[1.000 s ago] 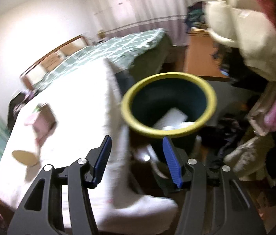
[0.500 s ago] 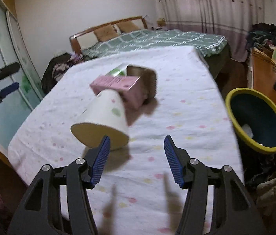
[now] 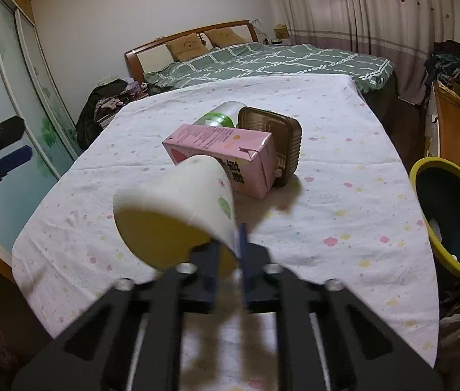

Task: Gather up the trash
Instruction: 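Move the right gripper to the paper cup and grasp it, then carry the paper cup over the bin and open the right gripper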

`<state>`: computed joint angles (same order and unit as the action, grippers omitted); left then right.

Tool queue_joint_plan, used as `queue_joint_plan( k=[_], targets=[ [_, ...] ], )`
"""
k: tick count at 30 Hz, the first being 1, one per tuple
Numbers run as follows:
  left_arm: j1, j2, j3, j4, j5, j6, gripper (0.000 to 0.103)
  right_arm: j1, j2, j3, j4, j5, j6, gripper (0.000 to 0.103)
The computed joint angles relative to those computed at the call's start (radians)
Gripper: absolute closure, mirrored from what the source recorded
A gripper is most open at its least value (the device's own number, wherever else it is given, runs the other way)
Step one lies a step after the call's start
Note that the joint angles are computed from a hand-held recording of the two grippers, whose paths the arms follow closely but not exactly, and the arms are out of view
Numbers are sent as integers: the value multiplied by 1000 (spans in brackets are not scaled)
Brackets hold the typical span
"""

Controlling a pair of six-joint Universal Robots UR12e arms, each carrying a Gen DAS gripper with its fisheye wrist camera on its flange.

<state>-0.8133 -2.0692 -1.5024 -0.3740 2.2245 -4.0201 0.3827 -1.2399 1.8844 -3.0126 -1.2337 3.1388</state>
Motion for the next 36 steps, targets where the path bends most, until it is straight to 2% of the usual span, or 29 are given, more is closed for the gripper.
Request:
queue_joint_plan(
  k=[11, 16, 27, 32, 36],
  targets=[
    [4, -24, 32, -13, -37, 35, 5, -41, -53, 54, -55, 77, 31, 100],
    [6, -44, 56, -19, -59, 66, 5, -70, -80, 82, -99, 64, 71, 100],
    [23, -84, 104, -52, -127, 96, 5, -154, -91, 112, -143, -90, 206, 100],
    [35, -106, 129, -69, -151, 119, 5, -192, -69, 95, -120, -189, 264, 100],
    [47, -128, 155, -73, -183, 154, 5, -210, -39, 67, -79, -234, 283, 100]
  ],
)
